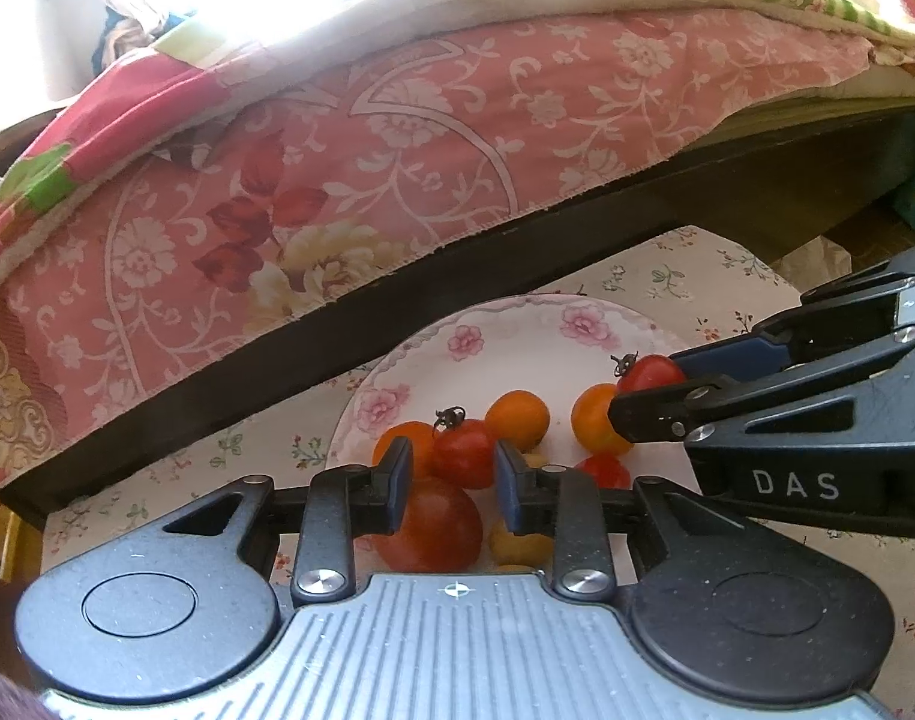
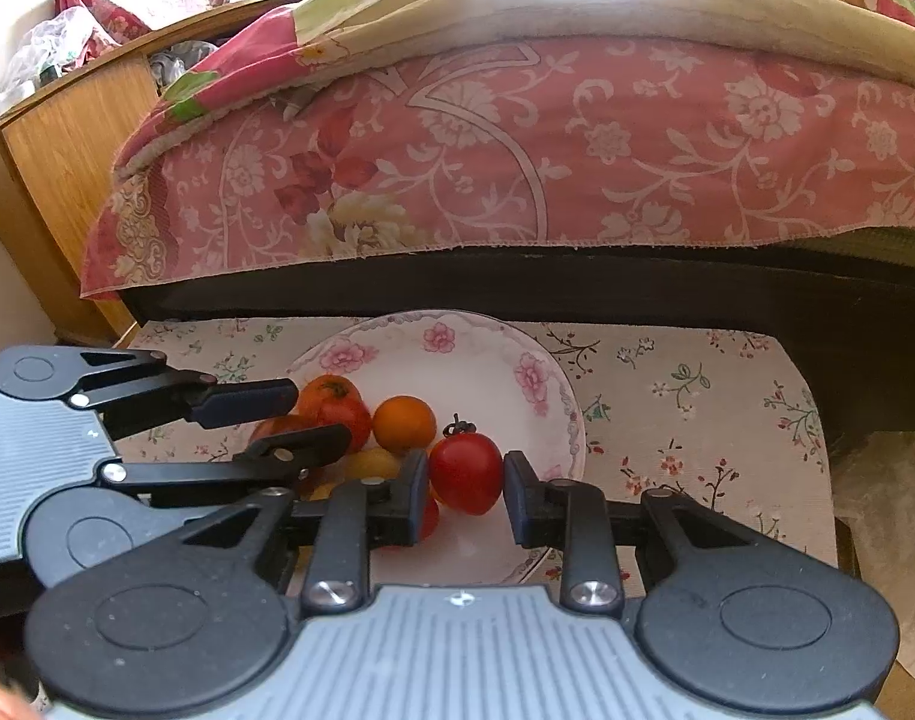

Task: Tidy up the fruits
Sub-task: 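Open both grippers to drop the red tomatoes onto the plate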

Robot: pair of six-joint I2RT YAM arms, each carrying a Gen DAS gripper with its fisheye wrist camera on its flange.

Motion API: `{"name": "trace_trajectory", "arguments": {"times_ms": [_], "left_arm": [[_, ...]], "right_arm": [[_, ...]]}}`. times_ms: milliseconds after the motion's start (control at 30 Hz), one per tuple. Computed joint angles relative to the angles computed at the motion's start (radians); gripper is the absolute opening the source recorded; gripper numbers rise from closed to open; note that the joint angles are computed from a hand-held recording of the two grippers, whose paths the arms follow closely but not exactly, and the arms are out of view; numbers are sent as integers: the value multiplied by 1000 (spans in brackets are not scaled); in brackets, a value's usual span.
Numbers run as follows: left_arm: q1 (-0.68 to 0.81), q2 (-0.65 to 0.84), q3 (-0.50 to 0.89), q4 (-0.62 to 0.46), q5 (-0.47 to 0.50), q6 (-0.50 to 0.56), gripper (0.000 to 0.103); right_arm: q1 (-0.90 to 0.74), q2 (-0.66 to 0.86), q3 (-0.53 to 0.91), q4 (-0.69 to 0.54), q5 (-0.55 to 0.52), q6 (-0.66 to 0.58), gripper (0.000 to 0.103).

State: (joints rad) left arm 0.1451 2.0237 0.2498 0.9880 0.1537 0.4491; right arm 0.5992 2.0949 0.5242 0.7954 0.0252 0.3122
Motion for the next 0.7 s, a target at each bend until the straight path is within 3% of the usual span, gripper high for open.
{"name": "trace_trajectory", "arguments": {"times_ms": [267,433,700], "left_arm": [[20,-38,-17,-16,-9,3,45],[22,-83,-53,-16,-16,7,56],[65,-193,-115,-64,-15,18,64]], "right_arm": [[13,-16,-12,10,2,14,34],[23,-35,-35,36,-2,30,48],[58,-105,-82,39,40,50,49]]}}
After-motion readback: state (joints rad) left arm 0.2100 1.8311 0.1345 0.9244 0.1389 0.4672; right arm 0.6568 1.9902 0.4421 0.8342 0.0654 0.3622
